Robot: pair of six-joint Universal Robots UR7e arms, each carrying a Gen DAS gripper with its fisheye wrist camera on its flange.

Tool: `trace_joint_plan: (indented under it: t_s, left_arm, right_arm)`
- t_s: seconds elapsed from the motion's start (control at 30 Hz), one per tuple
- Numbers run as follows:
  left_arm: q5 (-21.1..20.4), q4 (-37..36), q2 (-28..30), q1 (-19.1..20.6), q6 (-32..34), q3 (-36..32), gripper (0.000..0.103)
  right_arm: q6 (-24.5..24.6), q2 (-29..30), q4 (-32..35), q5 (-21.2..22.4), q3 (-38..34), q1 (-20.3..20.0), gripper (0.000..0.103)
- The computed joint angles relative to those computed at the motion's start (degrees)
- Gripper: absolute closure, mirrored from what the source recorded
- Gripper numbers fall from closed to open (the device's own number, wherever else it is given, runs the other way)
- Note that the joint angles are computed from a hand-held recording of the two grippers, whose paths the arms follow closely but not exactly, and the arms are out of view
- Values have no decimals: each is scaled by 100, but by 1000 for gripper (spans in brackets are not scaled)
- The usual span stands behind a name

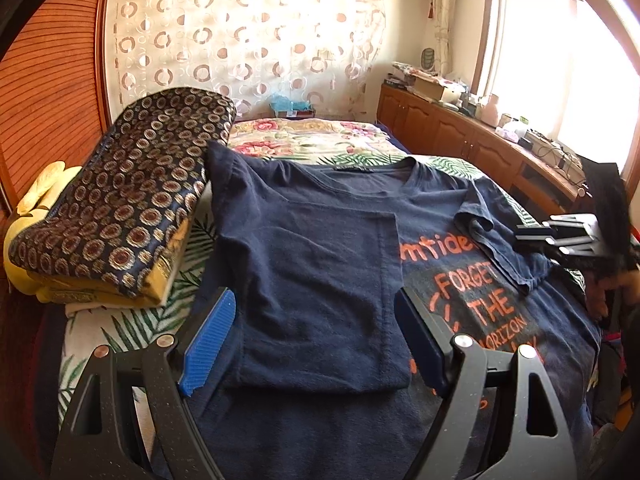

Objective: Fold small clothes

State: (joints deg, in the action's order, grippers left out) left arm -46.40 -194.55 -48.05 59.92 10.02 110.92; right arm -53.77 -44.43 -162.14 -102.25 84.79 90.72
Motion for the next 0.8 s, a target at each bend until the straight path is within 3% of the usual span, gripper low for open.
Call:
trace_joint_plan:
  t_s: [0.2, 0.43, 0.63, 0.8]
  left_arm:
    - [70, -7, -37, 31, 100, -36, 21]
    - [175, 209, 43, 146, 337, -413, 21]
    - [171, 320, 70, 199, 569, -734, 21]
    - [96, 862, 103, 287, 673, -1139, 37]
  right_arm:
    - [-251, 905, 4, -977, -1201, 136, 73]
    - [41, 1792, 109, -1055, -2573, 316, 73]
    - [293, 1794, -209, -896, -2588, 270, 73]
    - [130, 1410, -606, -1000, -2003, 129, 73]
